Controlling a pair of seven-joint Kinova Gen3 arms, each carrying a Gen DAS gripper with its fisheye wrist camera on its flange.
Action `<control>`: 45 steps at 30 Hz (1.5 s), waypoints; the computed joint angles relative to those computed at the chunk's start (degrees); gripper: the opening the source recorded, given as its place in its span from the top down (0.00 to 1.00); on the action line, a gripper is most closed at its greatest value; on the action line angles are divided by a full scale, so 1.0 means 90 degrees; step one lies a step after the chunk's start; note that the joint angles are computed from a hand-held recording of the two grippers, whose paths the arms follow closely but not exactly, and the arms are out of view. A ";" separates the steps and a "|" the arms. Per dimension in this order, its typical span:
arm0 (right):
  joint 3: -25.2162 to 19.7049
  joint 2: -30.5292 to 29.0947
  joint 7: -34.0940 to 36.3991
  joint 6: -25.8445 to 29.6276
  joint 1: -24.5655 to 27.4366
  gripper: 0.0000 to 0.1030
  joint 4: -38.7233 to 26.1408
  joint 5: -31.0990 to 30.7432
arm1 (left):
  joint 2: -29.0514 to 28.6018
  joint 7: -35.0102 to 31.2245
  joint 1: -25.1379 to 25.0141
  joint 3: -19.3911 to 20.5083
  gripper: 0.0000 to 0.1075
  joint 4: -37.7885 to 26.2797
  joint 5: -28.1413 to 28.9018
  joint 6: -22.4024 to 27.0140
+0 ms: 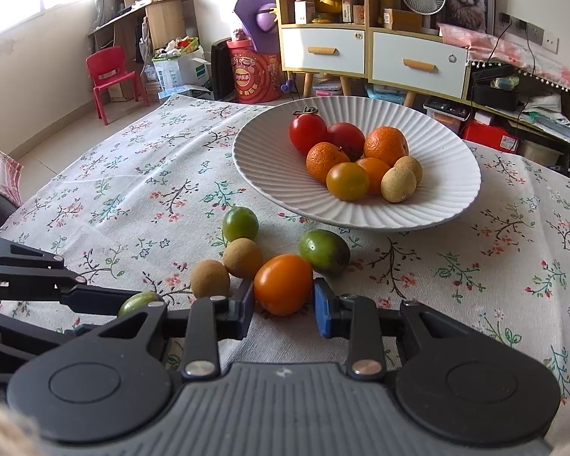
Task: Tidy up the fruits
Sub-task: 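Carry the green tomato and orange cherry tomato into the white bowl and open both tools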
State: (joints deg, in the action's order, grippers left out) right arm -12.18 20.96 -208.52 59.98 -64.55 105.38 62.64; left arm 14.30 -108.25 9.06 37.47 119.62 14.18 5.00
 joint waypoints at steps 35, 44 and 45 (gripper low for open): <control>-0.0304 -0.0708 -0.0810 0.0740 0.0346 0.71 0.0426 0.0218 | 0.0071 0.0072 0.0641 -0.0576 0.82 -0.0938 0.0173 0.0134; -0.0319 -0.0708 -0.0618 0.0610 0.0678 0.71 0.0567 0.0222 | 0.0613 0.0941 0.2428 -0.2277 0.82 -0.2000 -0.0676 0.0532; -0.0309 -0.0698 -0.0602 0.0589 0.0704 0.71 0.0573 0.0226 | 0.0679 0.1059 0.2571 -0.2425 0.82 -0.2109 -0.0770 0.0593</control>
State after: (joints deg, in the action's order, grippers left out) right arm -14.96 14.69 -213.94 65.27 -58.21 110.54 64.67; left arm 20.41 -98.72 32.20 15.64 100.64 7.25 10.34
